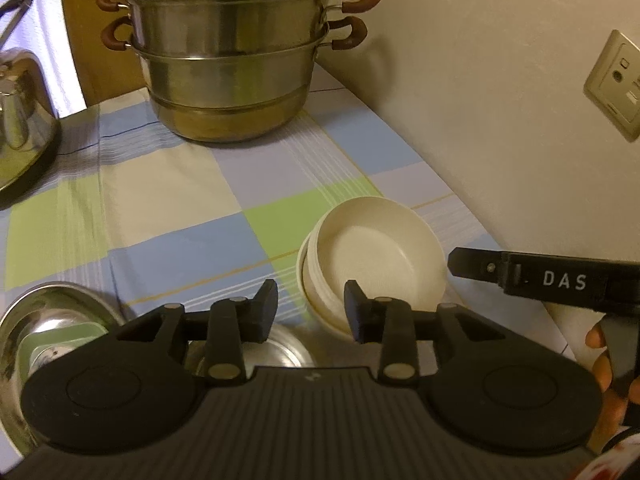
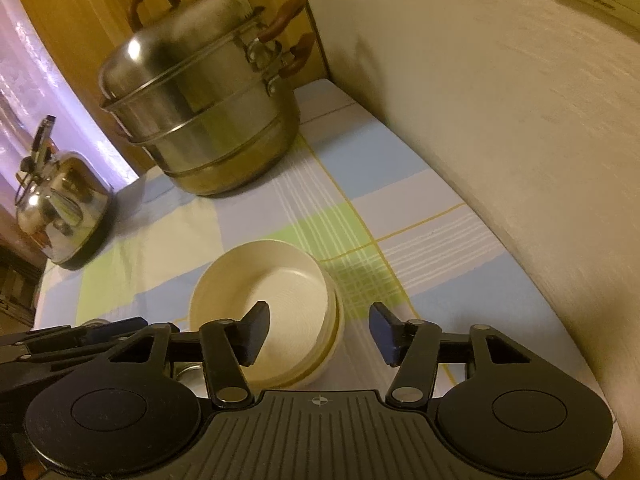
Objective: Organize plates and bowls
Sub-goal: 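Pull the left tool back from the bowl stack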
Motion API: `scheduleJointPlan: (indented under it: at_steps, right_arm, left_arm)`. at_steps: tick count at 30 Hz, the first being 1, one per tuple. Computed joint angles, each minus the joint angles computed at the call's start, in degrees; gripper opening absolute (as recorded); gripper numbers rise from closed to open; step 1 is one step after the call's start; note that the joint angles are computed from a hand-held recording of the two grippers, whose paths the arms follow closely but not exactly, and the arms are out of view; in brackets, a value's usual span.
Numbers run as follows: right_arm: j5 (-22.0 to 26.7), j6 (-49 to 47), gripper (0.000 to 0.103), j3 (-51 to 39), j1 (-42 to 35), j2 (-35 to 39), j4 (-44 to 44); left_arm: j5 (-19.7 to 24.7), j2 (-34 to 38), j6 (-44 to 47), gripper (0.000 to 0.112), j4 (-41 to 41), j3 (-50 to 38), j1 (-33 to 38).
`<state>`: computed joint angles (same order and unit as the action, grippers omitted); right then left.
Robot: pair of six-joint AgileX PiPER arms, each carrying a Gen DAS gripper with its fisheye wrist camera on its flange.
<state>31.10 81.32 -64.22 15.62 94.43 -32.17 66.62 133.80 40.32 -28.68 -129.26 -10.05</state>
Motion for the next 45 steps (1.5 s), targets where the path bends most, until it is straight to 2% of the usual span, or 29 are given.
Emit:
scheduleJointPlan:
  at_steps: [6,9,12,24,33,45]
  right_arm:
    - [0.85,4.17,0.066,3.49,3.25,-4.61,-2.59]
    - [2.16,6.74,0.068,4.88,5.59,-6.91,-4.17]
    - [3.94,9.21,0.070,5.70,8.13,-8.52,-5.44]
    - [7.84,14.78,0.073,9.94,18.08,-14.07,-7.57]
    - [10.78,18.31,0.073,12.35,25.04,-16.06,-9.28]
    - [10.28,18.69,0.073,14.68,29.94,-16.13,-7.07]
  left_arm:
    - [-2.67,-7.69,3.84,0.046,-2.49,11.22,2.62]
    - [-4.29,-11.82,6.66,0.053,-3.86,17.25,4.03]
    - [-5.95,-15.82,9.42,0.055,-5.27,23.04,5.59]
    - [-9.35,-28.96,17.87,0.067,-8.14,42.22,12.30]
    - [-9.71,-33.42,17.42,0.068,-7.84,49.37,16.44]
    - [-11.29,-37.63,16.76,0.068,-6.18,56.25,20.10]
